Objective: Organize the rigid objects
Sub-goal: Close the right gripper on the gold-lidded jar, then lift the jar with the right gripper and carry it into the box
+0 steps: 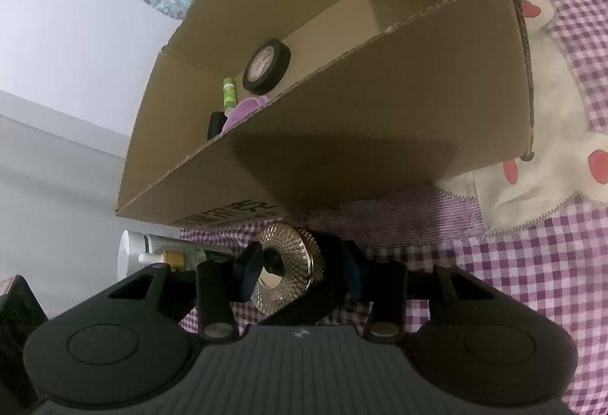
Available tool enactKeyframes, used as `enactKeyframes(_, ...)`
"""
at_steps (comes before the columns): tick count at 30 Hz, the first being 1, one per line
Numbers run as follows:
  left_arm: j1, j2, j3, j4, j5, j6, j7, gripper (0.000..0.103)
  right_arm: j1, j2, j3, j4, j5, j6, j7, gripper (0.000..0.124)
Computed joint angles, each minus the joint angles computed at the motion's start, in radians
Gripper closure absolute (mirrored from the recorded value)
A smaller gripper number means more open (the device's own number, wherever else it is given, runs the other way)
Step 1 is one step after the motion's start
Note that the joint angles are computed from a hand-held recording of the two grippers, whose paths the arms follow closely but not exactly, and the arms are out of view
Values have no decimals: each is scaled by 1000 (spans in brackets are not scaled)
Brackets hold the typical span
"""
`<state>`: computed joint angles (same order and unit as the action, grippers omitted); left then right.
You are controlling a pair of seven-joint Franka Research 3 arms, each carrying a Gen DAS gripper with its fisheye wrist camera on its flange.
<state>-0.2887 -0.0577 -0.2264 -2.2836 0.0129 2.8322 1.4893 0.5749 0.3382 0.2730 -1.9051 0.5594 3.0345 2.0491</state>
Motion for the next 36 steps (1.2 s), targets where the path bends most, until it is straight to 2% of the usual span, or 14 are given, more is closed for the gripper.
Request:
enactKeyframes(5, 4, -8, -2, -1, 29, -9, -32, 46, 15, -16, -11, -20, -15, 5, 12, 75)
enactKeyframes(9, -2, -31, 2, -15, 17, -14, -27, 47, -4, -25, 14, -33, 15, 17, -11, 75)
enactKeyframes(16, -24, -106, 18, -62, -10, 4, -12, 47, 38, -71, -18, -65, -17, 39, 32, 75)
enactKeyframes(24, -46, -219, 36, -113, 4, 19, -43, 47, 161, -144, -136, -98, -244, 51, 239, 75)
enactKeyframes(32, -32, -280, 32, -102, 82, 31, -114, 47, 189, -195, -171, -95, -429, 76, 371, 75)
enactKeyframes(36, -26, -259, 35, -55, 109, 32, -137, 47, 167, -190, -164, -48, -480, 59, 384, 75)
